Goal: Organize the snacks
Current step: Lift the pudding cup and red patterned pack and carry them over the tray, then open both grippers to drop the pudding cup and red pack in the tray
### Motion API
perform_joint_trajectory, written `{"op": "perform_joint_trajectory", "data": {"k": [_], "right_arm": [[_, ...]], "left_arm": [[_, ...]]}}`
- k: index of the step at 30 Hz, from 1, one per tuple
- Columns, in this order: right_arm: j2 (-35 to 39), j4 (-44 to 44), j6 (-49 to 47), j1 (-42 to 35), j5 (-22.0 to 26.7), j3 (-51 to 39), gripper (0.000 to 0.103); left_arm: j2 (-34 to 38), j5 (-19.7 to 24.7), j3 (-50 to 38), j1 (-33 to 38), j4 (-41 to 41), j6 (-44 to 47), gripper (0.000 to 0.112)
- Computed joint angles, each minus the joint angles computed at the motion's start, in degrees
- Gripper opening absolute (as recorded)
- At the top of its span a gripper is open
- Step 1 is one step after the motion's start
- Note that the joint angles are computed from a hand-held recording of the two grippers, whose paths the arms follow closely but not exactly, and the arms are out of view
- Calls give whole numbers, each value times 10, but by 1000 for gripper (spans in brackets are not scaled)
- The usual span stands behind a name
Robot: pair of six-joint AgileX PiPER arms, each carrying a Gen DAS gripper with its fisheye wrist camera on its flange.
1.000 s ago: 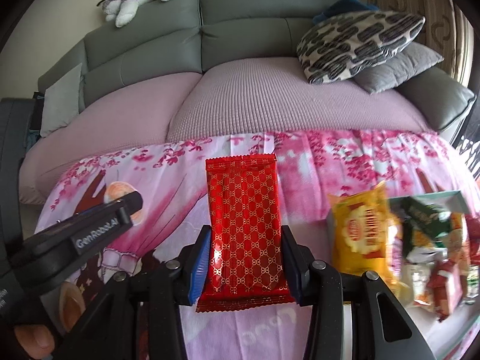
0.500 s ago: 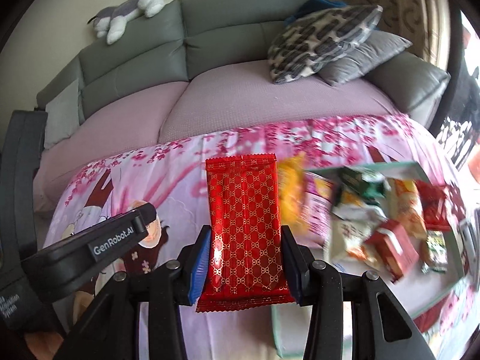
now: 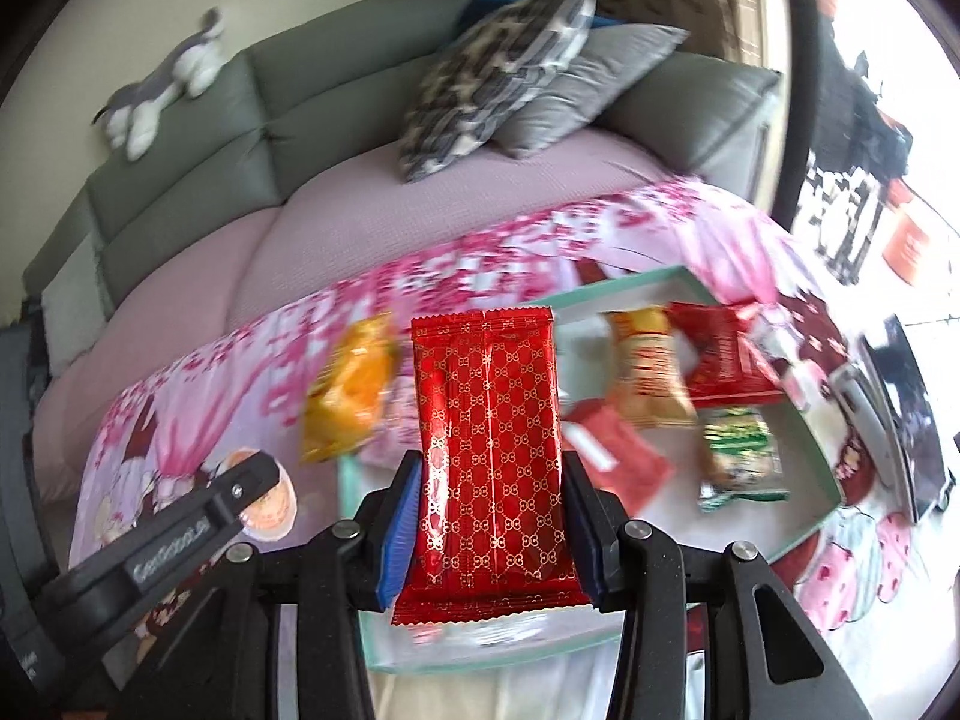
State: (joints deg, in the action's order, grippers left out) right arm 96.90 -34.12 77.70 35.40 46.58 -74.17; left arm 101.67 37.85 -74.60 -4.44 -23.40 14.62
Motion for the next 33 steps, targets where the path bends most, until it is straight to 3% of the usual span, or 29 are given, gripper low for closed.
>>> {"op": "perform_joint_trajectory", "data": {"k": [17,27,33], "right_arm": [[-60,56,-25,-96,-100,136,47],[-67,86,-56,-121,-123,155,47],[-65,101,-74,-123,-127,155,47]], "left_arm": [[19,-42,-1,-113,66,-47,39],[39,-50,-9,-130,64,-63,39],[29,-44,-9,-129,72,-78,47]]}}
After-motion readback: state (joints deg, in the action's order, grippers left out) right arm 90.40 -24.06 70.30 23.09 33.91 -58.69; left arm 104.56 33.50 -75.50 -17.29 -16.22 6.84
